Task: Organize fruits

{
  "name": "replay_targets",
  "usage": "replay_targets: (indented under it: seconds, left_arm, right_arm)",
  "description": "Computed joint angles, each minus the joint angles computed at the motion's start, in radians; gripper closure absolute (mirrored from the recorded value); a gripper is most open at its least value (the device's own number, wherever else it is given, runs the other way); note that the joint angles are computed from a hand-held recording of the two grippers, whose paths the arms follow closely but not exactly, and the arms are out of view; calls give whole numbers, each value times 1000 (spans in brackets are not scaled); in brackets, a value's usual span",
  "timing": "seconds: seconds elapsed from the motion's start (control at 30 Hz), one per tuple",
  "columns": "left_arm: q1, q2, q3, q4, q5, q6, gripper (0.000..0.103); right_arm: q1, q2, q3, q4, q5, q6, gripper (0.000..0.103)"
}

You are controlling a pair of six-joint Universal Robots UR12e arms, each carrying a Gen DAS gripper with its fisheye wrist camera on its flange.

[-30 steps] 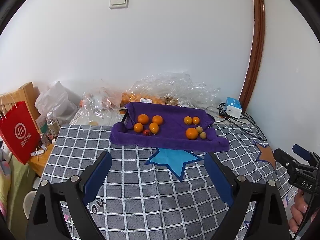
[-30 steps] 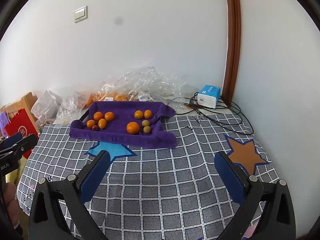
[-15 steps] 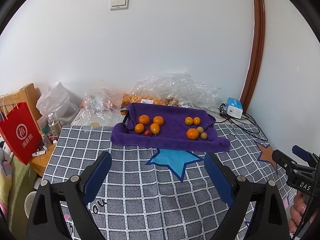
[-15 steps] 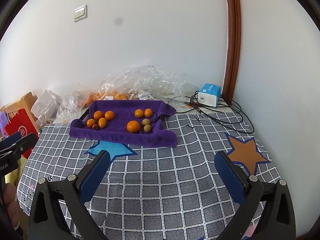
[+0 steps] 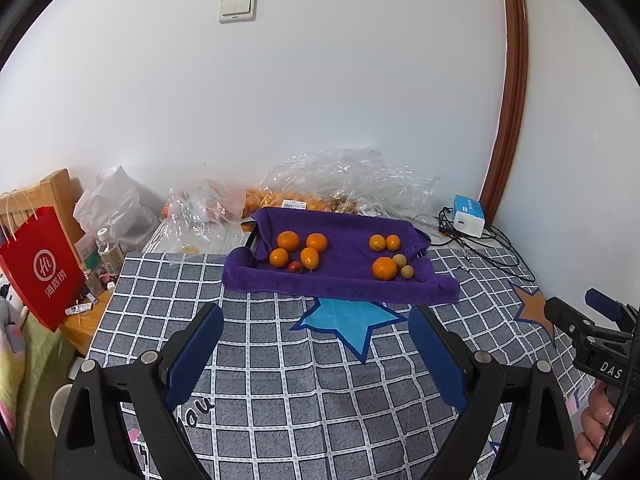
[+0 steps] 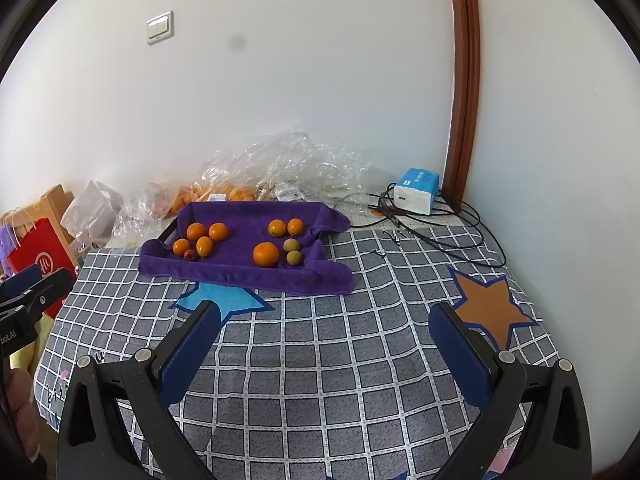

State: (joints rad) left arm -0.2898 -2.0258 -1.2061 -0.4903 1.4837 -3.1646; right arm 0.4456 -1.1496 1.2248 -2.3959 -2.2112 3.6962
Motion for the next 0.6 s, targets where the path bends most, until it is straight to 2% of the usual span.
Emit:
replay_targets:
  seconds: [0.6]
  left_arm:
    - [5,2,-4,2,-9,-7,9]
  right_arm:
    - [1,0,0,2,-1,-1,1]
